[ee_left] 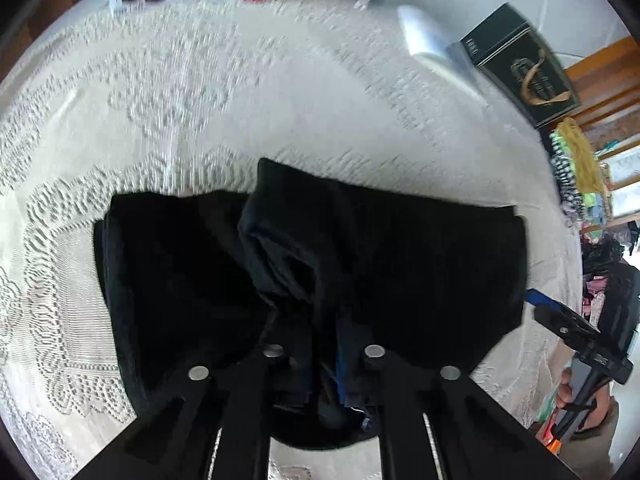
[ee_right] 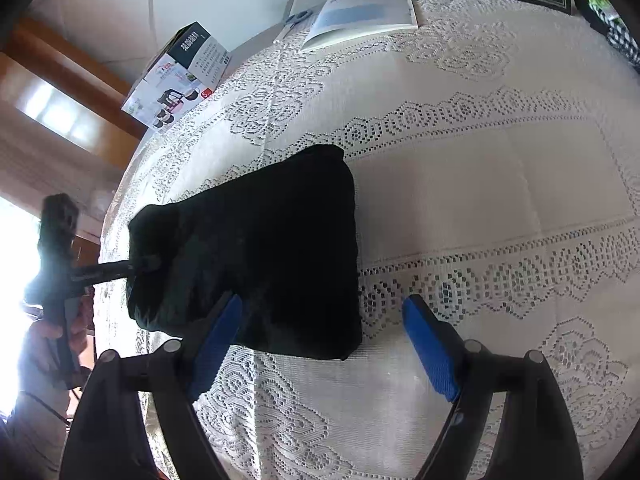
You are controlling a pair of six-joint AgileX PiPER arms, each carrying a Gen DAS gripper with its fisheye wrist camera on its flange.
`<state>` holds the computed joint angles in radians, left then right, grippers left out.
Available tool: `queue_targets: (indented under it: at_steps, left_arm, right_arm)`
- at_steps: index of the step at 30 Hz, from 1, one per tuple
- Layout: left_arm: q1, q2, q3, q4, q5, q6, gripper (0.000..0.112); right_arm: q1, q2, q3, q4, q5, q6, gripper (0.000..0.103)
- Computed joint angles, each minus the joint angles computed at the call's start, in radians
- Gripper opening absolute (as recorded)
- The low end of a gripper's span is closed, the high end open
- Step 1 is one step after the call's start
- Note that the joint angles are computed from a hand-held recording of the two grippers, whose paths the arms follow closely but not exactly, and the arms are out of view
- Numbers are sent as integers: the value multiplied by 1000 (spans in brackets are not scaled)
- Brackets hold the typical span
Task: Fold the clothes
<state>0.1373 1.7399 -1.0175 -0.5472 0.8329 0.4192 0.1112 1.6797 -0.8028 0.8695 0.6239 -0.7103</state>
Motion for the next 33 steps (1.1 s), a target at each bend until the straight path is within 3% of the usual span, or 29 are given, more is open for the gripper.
queue_targets:
  at_steps: [3, 8, 12, 15, 16, 18, 20, 21, 23, 25, 27, 31, 32, 33]
  left_arm:
    - [15, -83, 14, 4, 8, -2, 7]
    - [55, -211, 6, 146, 20, -74, 7]
    - [119, -224, -11, 237, 37, -104, 7]
    - [168, -143, -11, 246, 52, -71, 8]
    - [167, -120, -7, 267, 39, -91, 13]
    - [150, -125, 16, 327, -10, -149, 32]
    - [152, -182, 39, 349, -42, -155, 94]
    - [149, -215, 49, 359, -57, -160, 102]
    - [131, -279, 61, 369, -72, -164, 103]
    - [112, -297, 62, 328, -66, -129, 103]
    - [68, -282, 73, 333, -80, -154, 103]
    - [14, -195, 164, 468, -183, -260, 103]
    - [12, -169, 189, 504, -214, -287, 103]
    - [21, -139, 216, 526, -246, -301, 103]
  right_arm:
    - [16, -9, -18, -23, -2, 38, 83]
    - [41, -24, -43, -40, 3, 63, 83]
    - [67, -14, -50, -28, -1, 61, 83]
    - [104, 8, -61, -25, -10, 73, 83]
    - [118, 18, -70, -35, -12, 88, 83]
    - [137, 24, -84, -45, -14, 111, 83]
    - [148, 17, -96, -40, -10, 108, 83]
    - [153, 12, -102, -39, -8, 103, 83]
    - [172, 7, -117, -45, -7, 98, 80]
    - [197, 15, -136, -30, -2, 84, 59]
    - [230, 50, -171, -9, 11, 81, 51]
    - [279, 134, -223, -44, 10, 129, 50]
    - [271, 144, -219, -73, 3, 157, 47]
    - [264, 156, -215, -102, -5, 186, 37]
